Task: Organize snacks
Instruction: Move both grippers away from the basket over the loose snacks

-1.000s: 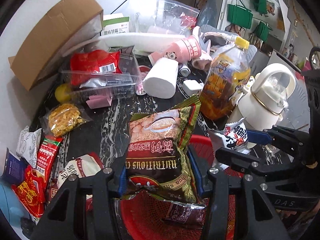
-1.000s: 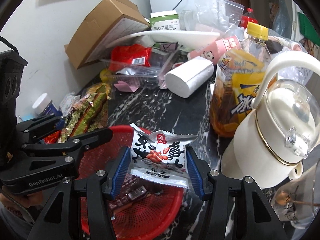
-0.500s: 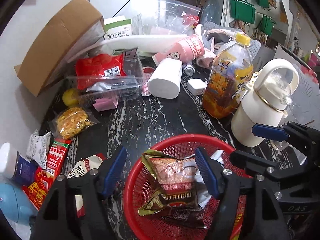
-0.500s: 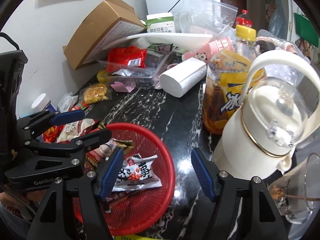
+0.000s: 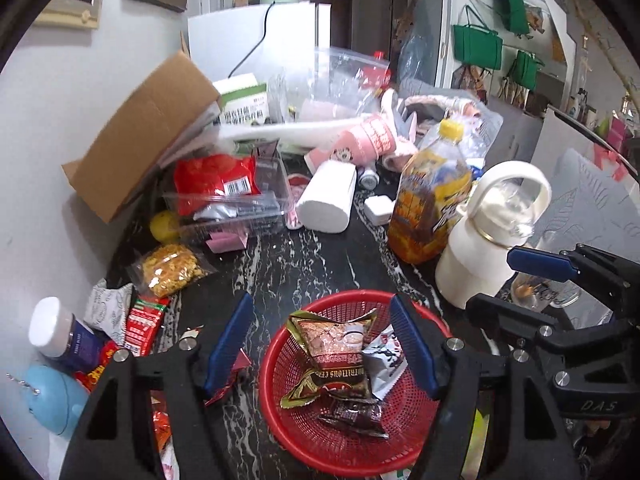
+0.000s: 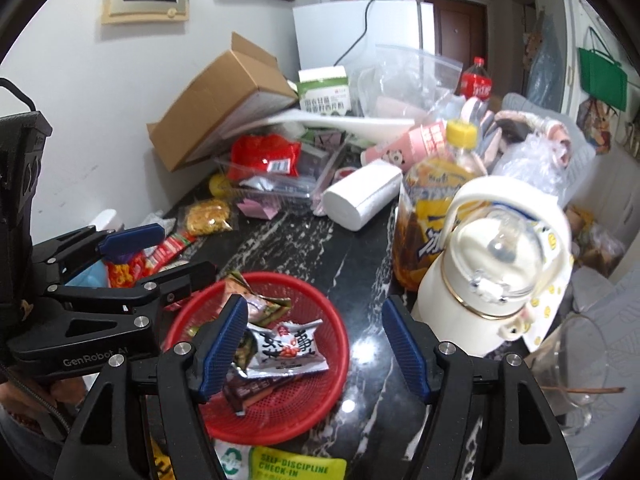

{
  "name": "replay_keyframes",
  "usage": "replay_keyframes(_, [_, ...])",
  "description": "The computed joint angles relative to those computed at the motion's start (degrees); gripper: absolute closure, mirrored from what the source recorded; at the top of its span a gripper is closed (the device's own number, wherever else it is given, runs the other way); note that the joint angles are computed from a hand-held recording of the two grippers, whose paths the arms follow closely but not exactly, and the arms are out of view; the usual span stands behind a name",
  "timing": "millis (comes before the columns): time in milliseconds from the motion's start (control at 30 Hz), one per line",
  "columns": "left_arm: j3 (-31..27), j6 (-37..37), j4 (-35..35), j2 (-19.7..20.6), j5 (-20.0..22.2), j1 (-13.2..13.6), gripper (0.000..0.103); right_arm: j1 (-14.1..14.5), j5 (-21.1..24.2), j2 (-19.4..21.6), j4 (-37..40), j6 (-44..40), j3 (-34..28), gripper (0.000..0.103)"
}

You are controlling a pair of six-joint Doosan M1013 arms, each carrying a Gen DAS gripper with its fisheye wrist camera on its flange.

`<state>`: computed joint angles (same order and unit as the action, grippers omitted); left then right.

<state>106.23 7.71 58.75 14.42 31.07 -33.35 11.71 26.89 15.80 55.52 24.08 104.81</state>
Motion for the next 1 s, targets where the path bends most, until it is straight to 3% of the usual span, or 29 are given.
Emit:
replay_keyframes(467, [3.66, -9.09, 9.06, -5.58, 4.57, -5.19, 0.033, -1.04, -2.27, -7.71, 10.03, -9.77, 5.97, 0.033])
replay_keyframes(1000, [8.68, -14.69, 12.07, -9.73, 5.8, -11.09, 0.033, -2.08, -4.11, -15.2, 14.48, -14.2, 13.47, 0.031])
